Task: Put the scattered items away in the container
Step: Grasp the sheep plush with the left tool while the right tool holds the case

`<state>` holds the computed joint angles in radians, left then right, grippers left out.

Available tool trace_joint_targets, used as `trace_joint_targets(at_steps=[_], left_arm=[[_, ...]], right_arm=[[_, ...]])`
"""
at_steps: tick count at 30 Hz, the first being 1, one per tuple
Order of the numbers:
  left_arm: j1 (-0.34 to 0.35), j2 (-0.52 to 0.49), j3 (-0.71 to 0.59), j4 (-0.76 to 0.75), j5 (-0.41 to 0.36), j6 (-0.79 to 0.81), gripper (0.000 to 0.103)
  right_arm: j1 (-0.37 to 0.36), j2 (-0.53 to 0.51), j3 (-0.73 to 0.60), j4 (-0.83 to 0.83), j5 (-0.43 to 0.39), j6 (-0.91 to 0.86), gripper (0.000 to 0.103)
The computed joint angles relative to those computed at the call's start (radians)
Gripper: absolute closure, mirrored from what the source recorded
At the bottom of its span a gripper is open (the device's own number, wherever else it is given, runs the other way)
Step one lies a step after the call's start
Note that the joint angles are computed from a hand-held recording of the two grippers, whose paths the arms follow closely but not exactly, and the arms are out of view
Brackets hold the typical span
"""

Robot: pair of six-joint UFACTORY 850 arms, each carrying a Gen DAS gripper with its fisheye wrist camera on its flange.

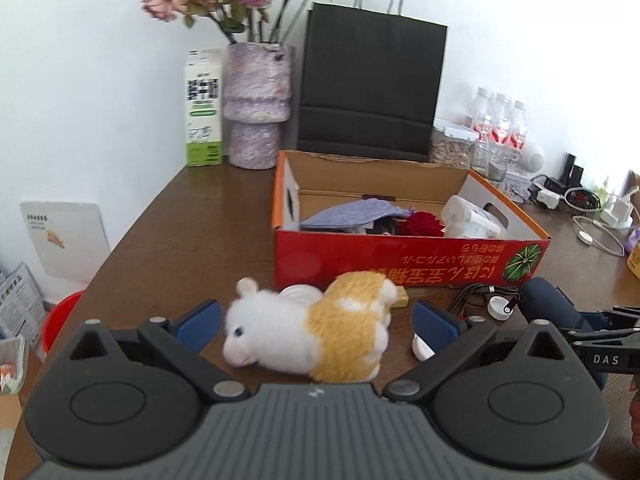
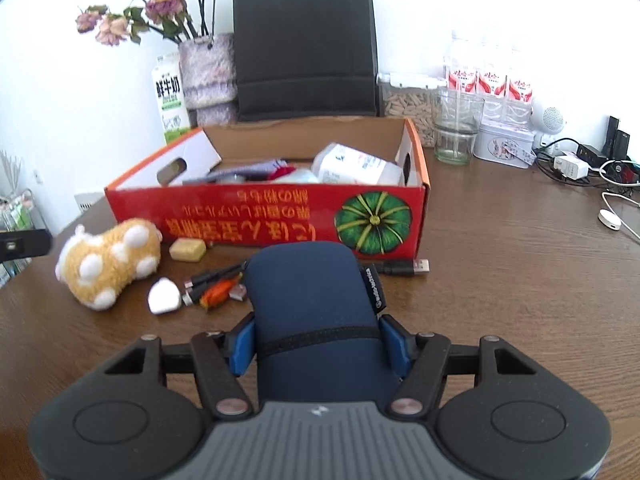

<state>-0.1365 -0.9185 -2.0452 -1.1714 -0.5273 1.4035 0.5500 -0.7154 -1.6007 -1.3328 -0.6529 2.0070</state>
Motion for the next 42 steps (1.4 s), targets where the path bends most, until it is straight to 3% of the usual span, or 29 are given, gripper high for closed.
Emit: trace_joint_targets(at_steps=[5,9,11,14,18,22,26,28,32,35,42], left_arm=[[-0.031,-0.082,-0.149,0.145,-0.027,-0.095,0.000],[-0.060,-0.183,-0.329,0.364,-0.062,-0.246,0.002],[-0.071,-0.233,-0.415,0.457,-0.100,-0.304,0.025],[-0.087,-0.323,-0.560,0.602,-0.188,-0.388,0.049],[-0.104,-0.284,-0.457,0.672,-0.104,-0.407,0.051],[-0.094,-0.232,-0.371,0.621,-0.102,-0.378,0.052],[-0.092,-0.112,-0.149,0.514,0.015,-0.287,0.052],[-0.094,-0.078,-0.094,0.494,0.027,-0.258,0.051],[-0.106,-0.112,-0.158,0.634,-0.032,-0.406,0.043],[-0.102,-0.157,-0.240,0.644,-0.104,-0.487,0.051],[-0.093,-0.049,-0.039,0.493,0.017,-0.366,0.053]], right_arm=[[-0.008,0.010,0.028,-0.043,0.008,0.066,0.040],[-0.012,0.019,0.048,-0.077,0.012,0.113,0.040],[-0.012,0.024,0.061,-0.100,0.012,0.141,0.040],[-0.013,0.028,0.072,-0.121,0.018,0.166,0.040],[-0.011,0.031,0.081,-0.144,0.018,0.184,0.040],[-0.013,0.037,0.091,-0.161,0.027,0.206,0.040],[-0.010,0.040,0.097,-0.169,0.024,0.211,0.040],[-0.008,0.039,0.097,-0.168,0.023,0.202,0.040],[-0.005,0.039,0.097,-0.172,0.020,0.193,0.040],[0.000,0.040,0.102,-0.186,0.005,0.204,0.040],[0.004,0.048,0.117,-0.204,-0.004,0.221,0.040]])
